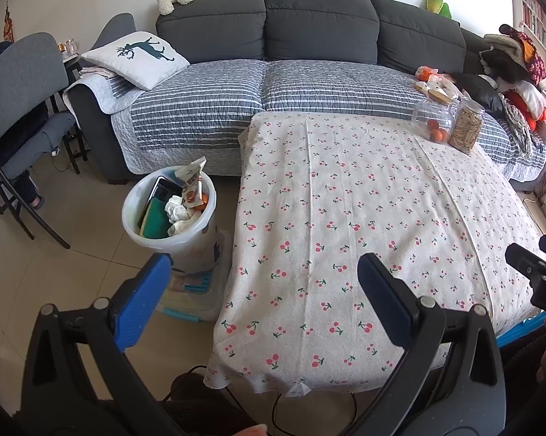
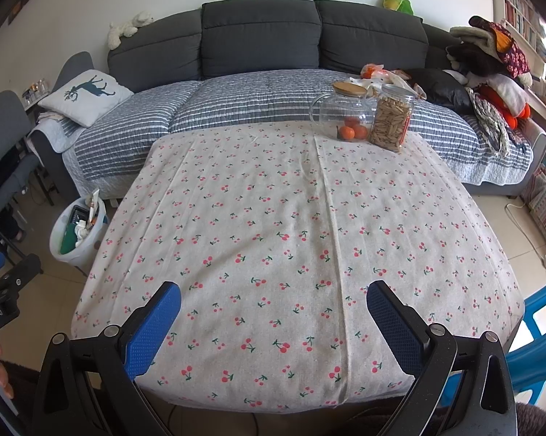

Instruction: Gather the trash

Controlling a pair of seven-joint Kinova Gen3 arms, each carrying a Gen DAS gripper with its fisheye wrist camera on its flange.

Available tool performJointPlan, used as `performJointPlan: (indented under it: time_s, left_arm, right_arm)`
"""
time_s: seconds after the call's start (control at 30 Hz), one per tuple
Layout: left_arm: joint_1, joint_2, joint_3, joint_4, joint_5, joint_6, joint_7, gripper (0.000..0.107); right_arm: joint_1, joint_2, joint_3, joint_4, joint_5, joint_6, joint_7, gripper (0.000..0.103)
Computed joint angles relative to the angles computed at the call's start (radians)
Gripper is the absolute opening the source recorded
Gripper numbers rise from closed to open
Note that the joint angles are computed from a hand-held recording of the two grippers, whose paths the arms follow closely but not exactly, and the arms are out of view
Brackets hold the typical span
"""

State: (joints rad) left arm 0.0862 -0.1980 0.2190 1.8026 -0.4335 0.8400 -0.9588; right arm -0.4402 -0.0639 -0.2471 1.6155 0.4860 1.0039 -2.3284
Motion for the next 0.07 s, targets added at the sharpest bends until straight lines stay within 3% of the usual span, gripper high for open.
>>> performJointPlan:
  time_s: [0.07]
  left_arm:
    - [-0.002,0.011,-0.008,-0.018,0.007,0.015,-0.010,0.102]
  right_arm:
    - [-0.001,0.004,-0.003,-0.008,0.002,0.015,-0.008,0.103]
